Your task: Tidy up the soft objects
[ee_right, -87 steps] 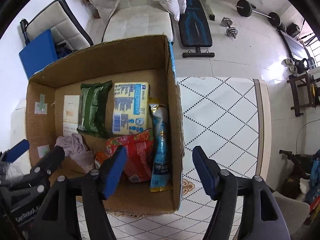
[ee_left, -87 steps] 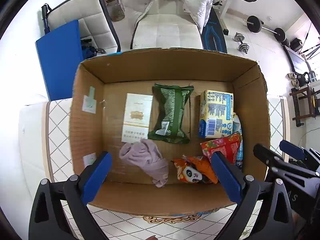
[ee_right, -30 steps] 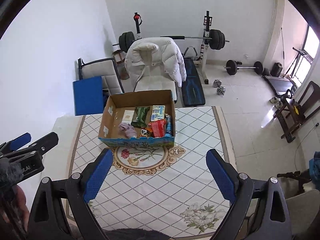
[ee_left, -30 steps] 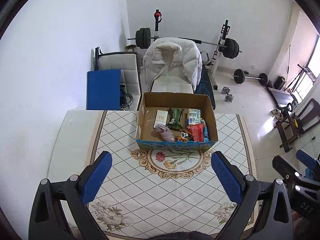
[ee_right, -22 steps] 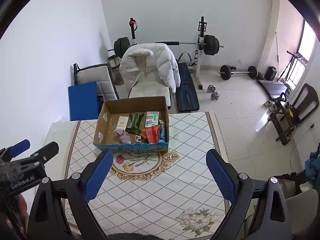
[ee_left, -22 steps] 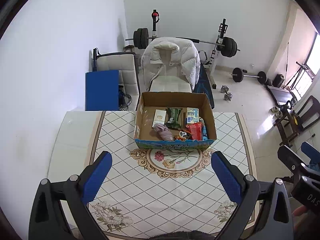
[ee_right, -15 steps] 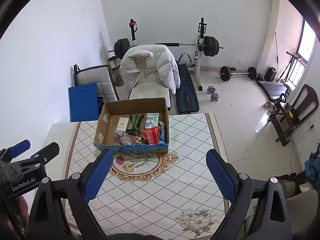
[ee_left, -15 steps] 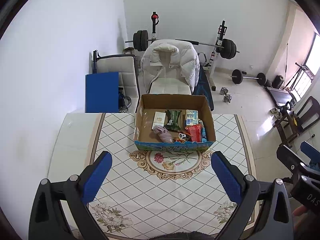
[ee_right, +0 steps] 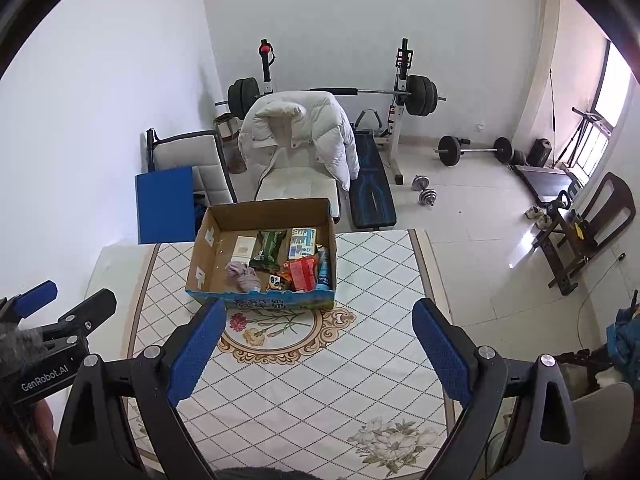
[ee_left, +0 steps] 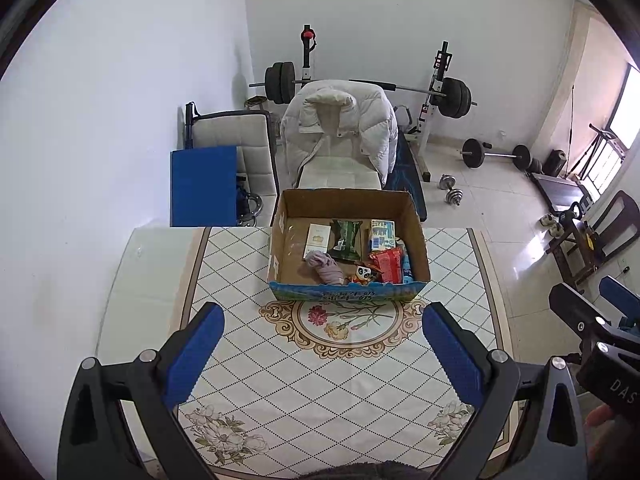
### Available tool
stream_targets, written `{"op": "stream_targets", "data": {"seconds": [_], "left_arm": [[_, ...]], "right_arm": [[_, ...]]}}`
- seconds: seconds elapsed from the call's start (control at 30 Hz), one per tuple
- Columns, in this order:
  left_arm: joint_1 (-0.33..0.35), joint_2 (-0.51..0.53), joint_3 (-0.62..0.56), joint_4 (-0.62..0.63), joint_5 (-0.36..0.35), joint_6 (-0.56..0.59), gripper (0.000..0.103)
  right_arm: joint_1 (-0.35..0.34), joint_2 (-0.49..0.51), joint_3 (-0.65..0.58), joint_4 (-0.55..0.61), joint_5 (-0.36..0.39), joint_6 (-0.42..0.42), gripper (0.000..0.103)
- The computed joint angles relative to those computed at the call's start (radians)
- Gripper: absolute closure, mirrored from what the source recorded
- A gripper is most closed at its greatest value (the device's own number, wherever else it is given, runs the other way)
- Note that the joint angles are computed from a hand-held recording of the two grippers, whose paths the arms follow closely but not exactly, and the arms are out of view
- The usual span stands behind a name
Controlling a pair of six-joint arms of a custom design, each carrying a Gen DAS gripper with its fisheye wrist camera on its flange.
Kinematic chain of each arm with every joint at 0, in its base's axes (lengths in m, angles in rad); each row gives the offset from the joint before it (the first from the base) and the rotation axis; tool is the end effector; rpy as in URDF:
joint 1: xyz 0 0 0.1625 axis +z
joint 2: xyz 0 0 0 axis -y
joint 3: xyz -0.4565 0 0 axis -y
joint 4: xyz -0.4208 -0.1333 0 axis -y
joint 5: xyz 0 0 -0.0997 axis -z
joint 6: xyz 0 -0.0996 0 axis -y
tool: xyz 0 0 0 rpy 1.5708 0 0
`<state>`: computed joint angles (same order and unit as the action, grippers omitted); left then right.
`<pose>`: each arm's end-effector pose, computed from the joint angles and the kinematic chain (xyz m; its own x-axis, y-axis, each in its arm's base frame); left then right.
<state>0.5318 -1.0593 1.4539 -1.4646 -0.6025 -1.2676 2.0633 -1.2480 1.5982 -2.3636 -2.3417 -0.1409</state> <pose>-0.4702 -0.5265 0.3014 -0.7056 -0.2188 -0.6740 0.2769 0.7904 -0.5464 0.3687 -0.5520 0.4292 -0.7055 -0.1873 0.6835 -0.5316 0.7777 -0.3356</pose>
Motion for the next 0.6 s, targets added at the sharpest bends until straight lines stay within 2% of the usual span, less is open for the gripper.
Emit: {"op": "stream_targets", "data": {"seconds": [0.6], "left_arm": [[-0.006, -0.014, 0.021, -0.008, -0.003, -0.001, 0.001]], "right_arm": [[0.006, 0.000, 0.009, -0.007, 0.003, -0.002, 0.007]]}}
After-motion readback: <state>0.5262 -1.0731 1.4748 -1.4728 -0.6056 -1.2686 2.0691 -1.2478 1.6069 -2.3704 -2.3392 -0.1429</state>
